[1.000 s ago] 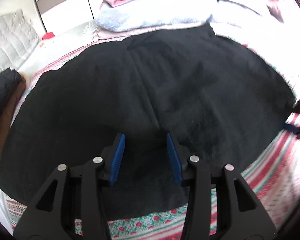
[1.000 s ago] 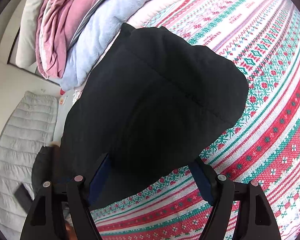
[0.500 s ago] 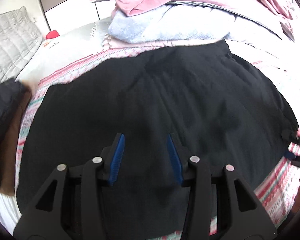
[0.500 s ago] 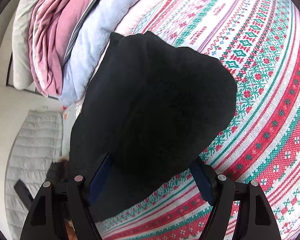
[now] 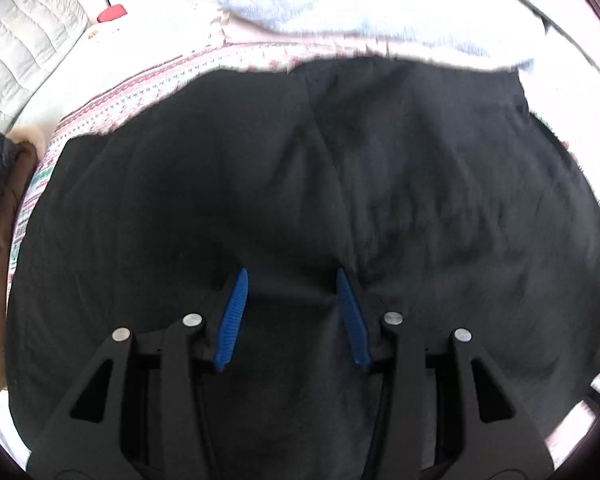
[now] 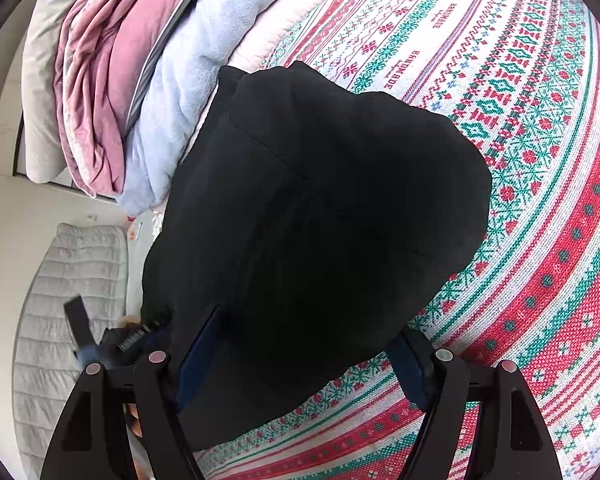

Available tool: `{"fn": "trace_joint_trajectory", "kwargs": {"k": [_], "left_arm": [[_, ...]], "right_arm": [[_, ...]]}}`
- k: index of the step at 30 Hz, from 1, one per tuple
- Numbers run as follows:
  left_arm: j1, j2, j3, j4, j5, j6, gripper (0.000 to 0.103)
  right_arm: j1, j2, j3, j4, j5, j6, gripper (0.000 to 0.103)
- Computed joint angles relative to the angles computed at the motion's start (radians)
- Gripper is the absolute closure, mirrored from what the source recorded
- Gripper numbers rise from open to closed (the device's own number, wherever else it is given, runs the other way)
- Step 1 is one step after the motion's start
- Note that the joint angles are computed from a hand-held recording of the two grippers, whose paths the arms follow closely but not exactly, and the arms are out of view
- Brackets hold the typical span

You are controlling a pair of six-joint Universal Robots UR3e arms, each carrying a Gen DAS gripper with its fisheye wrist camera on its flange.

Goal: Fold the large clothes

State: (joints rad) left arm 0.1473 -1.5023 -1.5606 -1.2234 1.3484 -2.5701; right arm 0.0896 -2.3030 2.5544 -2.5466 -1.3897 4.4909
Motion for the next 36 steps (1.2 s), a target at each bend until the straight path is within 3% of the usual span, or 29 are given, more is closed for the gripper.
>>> {"fn": "trace_joint_trajectory", "kwargs": {"k": [3, 6, 11, 17, 21, 28, 30, 32, 36], "left_arm": [[-0.055, -0.119, 0.153, 0.043, 0.037, -0.072, 0.054], [-0.103, -0.258, 0.296, -0.012, 0.082, -0.130, 0.054], [-0.166, -0.297, 0.215, 0.120, 0.177, -0.178, 0.052], [-0.153, -0.462, 0.507, -0.048, 0.146, -0.256, 0.052], [-0.168, -0.432, 0.388, 0.080, 0.166, -0.241, 0.052], [-0.019, -0.398, 0.564, -0.250, -0.030, -0.192, 0.052], [0.045, -0.276, 0.467, -0.270, -0.082, -0.132, 0.052], [0.141, -0.113, 0.338, -0.341, -0.152, -0.007, 0.052], [0.365, 0.164, 0.170, -0.645, -0.249, 0.337, 0.052]], "right_arm": [[-0.006, -0.020, 0.012, 0.004, 0.006, 0.003, 0.024], [-0.013, -0.036, 0.020, 0.009, 0.012, -0.001, 0.024], [-0.012, -0.033, 0.019, 0.008, 0.008, -0.004, 0.024], [0.006, -0.004, 0.021, -0.027, -0.007, 0.007, 0.024], [0.016, 0.018, 0.028, -0.063, -0.020, 0.021, 0.024], [0.015, 0.067, 0.021, -0.105, -0.020, 0.022, 0.024], [0.009, 0.059, 0.030, -0.113, -0.013, 0.028, 0.024], [0.004, 0.053, 0.042, -0.128, -0.008, 0.040, 0.024], [0.003, 0.043, 0.056, -0.142, -0.008, 0.059, 0.024]]}}
